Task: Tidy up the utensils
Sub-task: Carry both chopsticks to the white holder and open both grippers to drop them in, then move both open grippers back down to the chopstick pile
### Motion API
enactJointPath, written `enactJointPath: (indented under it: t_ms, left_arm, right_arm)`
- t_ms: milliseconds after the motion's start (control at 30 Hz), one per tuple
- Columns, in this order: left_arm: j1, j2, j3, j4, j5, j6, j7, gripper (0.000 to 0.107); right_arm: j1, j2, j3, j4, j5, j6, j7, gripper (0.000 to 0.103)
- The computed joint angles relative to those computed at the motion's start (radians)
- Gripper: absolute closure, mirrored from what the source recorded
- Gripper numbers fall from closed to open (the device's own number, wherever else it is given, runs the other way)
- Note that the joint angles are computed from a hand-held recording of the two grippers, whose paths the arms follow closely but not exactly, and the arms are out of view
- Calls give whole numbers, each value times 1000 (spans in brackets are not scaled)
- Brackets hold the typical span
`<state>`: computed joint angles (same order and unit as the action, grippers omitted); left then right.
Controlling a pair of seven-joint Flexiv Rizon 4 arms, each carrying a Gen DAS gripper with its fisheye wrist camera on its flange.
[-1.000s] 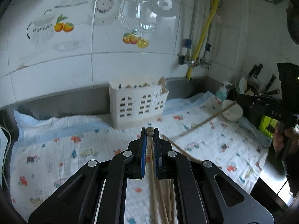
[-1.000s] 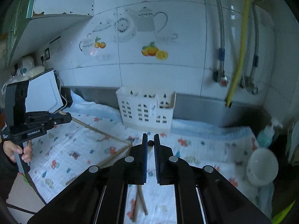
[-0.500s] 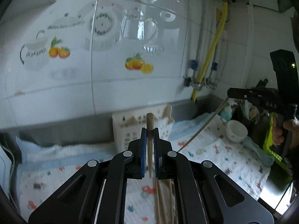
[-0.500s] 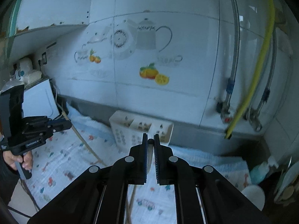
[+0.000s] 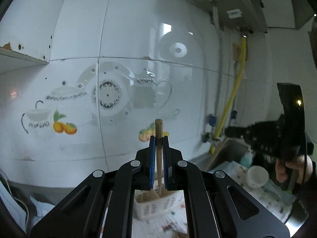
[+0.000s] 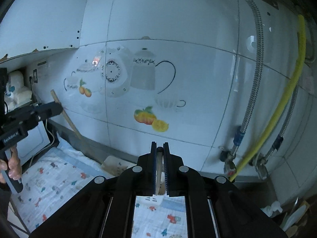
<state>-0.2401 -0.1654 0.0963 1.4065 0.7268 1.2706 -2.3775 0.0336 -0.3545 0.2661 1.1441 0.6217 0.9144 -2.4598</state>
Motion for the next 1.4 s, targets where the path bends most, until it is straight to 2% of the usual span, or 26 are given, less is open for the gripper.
enactJointPath:
  t_ms: [200,300,433,500,533,600,667,833,900,1100,1267,1400]
  left_arm:
    - [0,-71,21,-48,-5,-42,-9,102]
    - [7,-97,31,-39,-50,-49,5,102]
    - [35,-120,21,0,-167,-47,84,101]
    - [38,-123,25,18,-203,-31,107,99]
    - [28,-123,37,20,-203,-31,98,98]
    - [31,-119,36,34,-231,-16,121,98]
    - [3,-106,58,36,-202,-33,101,94]
    - [-28,-34,60,93,-123,-34,43,82]
    - [-39,8,49,128,-74,-57,6,82]
    - [-27,131,-25,291,-26,-78,-39,81]
    - [-14,197,-100,431,-33,-78,-53,81]
    - [0,210,-154,543,-85,-43,-38,82]
  right_arm:
    - [33,-47,-4,-8,-55,12,23,97]
    - [40,-68,-4,-6,-81,13,45,97]
    - [40,-97,-4,-21,-113,-19,83,96]
    - [33,-100,3,-20,-111,-15,87,88]
    - [28,-99,6,-20,-108,-16,87,79]
    - [19,-89,12,-10,-101,-3,81,77]
    - [1,-70,23,4,-81,-9,63,77]
    - [-80,24,49,82,54,-66,-44,77]
    - [-108,73,46,133,119,-100,-98,77]
    - [-171,226,3,302,299,-199,-253,76]
    - [-192,333,-67,426,417,-292,-339,74]
    - [-170,395,-115,523,453,-273,-398,71]
